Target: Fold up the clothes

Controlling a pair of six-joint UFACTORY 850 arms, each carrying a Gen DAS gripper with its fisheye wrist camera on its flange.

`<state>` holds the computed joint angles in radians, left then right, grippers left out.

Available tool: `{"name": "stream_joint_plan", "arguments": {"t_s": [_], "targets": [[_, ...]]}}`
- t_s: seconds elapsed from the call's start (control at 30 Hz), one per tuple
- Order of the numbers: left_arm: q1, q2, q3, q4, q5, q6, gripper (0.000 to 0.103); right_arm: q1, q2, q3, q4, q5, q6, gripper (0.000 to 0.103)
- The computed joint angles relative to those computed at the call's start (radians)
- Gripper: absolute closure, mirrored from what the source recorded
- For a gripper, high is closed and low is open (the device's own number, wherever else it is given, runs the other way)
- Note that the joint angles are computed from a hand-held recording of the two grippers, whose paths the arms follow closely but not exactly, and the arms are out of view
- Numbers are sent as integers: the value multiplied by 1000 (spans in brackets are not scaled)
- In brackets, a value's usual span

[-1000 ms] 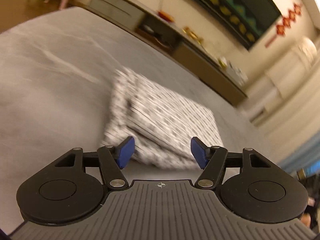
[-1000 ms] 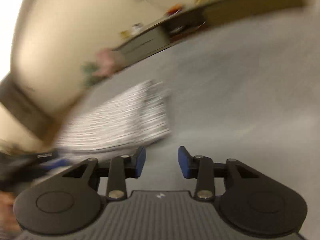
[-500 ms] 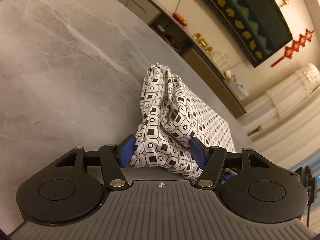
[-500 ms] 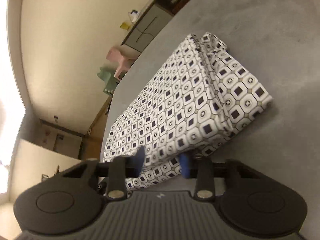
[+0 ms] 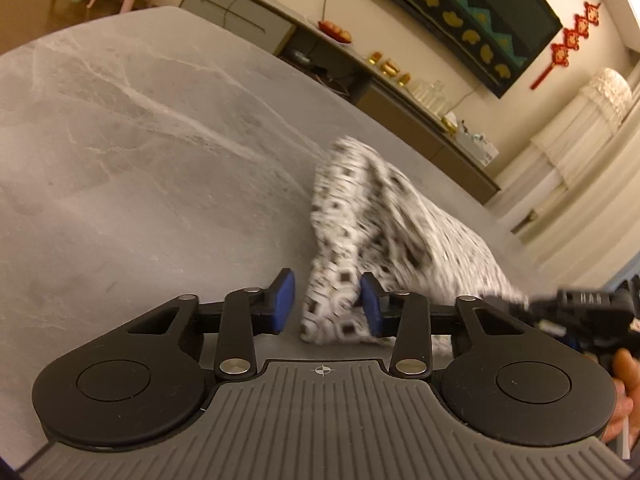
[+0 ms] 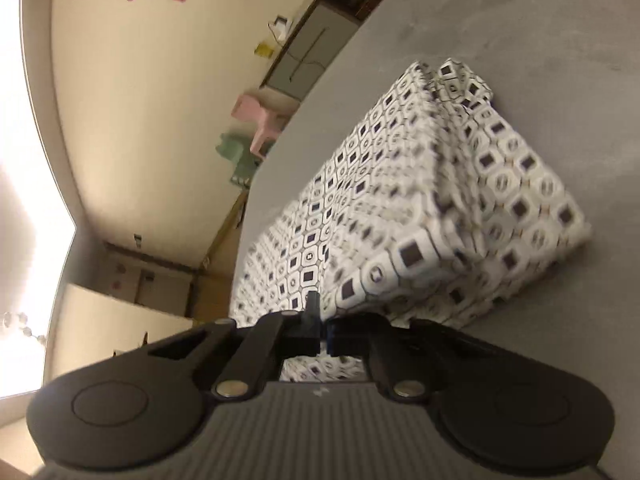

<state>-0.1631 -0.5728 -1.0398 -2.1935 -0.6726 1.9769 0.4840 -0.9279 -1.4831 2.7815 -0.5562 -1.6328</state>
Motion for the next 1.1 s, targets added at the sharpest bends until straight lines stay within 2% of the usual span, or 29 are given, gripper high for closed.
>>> {"name": "stream_joint_plan", "arguments": {"t_s": [0.1,0.13,0.2,0.27,0.33,0.4,0.43,0.5,0.53,0.63,0.7,0.73,0.77,0.87,1.0,1.07,1.1], "targets": [[-19,8,-1,-38,32,23,73,-2,6,8,-89,68,25,101],[-21,11,1,-41,41,23,73,0,8,14,-102,68,25,101],[-23,22,7,-46,56,22,73,12,15,-2,-101,125,-23,101],[-18,43,18,-56,33,22,73,22,12,-31,-100,184,-67,101],[-17,53,8,-39,8,10,72,24,20,-13,-84,169,-80,101],[-22,50,-26,-1,2,-18,71,30,70,89,-32,100,-102,101],[-22,31,-63,48,-4,-75,71,32,88,126,-13,77,-109,102],[-21,-38,-171,188,-17,-257,70,37,96,135,10,83,-130,102],[-29,-67,-225,235,16,-326,70,40,99,135,24,97,-150,102],[-57,-159,-399,515,70,-567,51,56,116,144,79,134,-230,102],[-87,-190,-468,670,154,-682,58,62,133,166,113,138,-277,102],[-102,-206,-499,744,194,-736,70,65,141,177,130,139,-299,102],[-107,-209,-507,777,215,-770,73,70,159,208,148,126,-317,102],[-121,-213,-505,770,278,-777,75,69,177,246,147,87,-292,102],[-103,-141,-406,540,274,-537,71,62,197,277,164,63,-248,100],[-93,-105,-358,427,262,-419,71,64,231,316,197,66,-251,91],[-85,-67,-315,349,252,-320,71,69,257,343,244,75,-297,80]]}}
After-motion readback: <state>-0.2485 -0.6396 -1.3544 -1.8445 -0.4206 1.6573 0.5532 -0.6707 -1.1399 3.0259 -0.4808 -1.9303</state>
